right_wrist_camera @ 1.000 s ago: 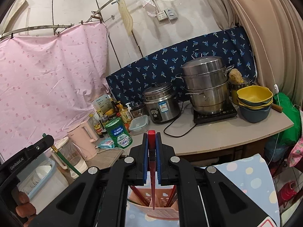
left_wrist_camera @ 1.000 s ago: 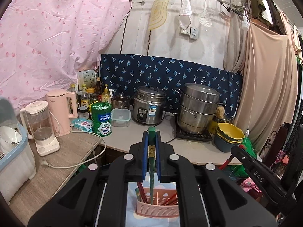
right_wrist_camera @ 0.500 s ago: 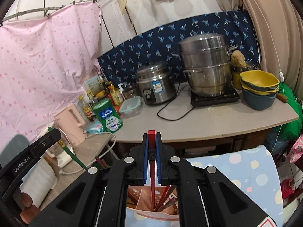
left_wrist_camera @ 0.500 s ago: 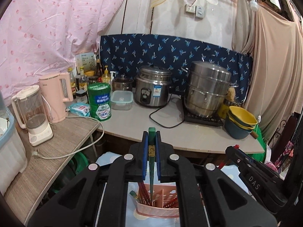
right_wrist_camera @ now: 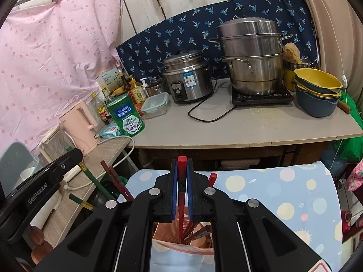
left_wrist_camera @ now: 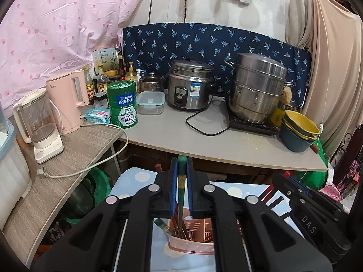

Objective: Organize utensils

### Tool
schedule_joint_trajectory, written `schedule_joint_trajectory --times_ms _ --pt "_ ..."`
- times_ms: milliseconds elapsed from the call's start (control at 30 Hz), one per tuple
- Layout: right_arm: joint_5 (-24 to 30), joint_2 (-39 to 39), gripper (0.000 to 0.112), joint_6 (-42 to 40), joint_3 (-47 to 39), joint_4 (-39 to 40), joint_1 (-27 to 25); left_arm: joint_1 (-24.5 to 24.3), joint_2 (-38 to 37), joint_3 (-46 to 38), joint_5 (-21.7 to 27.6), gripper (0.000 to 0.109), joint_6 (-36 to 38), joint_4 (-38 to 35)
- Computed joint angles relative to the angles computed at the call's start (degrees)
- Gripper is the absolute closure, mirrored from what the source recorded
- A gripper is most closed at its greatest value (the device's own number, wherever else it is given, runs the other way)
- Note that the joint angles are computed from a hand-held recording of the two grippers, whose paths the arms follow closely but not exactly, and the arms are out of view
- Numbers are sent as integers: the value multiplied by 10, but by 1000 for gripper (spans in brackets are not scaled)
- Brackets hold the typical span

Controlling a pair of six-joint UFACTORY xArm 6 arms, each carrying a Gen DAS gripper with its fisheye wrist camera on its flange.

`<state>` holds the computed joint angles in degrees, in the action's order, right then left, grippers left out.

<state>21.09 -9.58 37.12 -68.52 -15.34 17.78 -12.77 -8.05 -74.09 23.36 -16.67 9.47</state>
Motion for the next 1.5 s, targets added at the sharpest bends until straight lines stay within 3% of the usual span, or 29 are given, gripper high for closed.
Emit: schedule_joint_trajectory --times_ms 67,133,167,200,267,500,567,667,1100,1500 --pt "0 -4 103 9 4 -14 1 0 -2 4 0 96 -21 24" --pt "-2 -10 97 5 10 -6 1 2 -7 8 -1 71 -42 39" --pt "-5 -14 90 -3 15 6 1 5 -13 15 -5 53 -66 58" --pt "-8 -20 80 -6 20 13 1 8 -20 23 -12 48 -89 75" --pt "-14 -32 72 -5 31 7 2 9 -31 33 -13 47 -96 83" --pt "5 -82 64 8 65 -30 19 1 -79 71 24 47 -114 129" --pt "15 -96 63 15 74 -39 24 -4 -97 87 37 39 -129 156" --pt "29 -123 61 23 96 -56 36 -10 -128 117 55 37 -144 187" --pt "152 -239 61 179 171 -246 136 -24 -268 238 88 37 -108 152" --pt "212 -316 61 234 237 -264 203 -43 -368 323 126 37 -93 132"
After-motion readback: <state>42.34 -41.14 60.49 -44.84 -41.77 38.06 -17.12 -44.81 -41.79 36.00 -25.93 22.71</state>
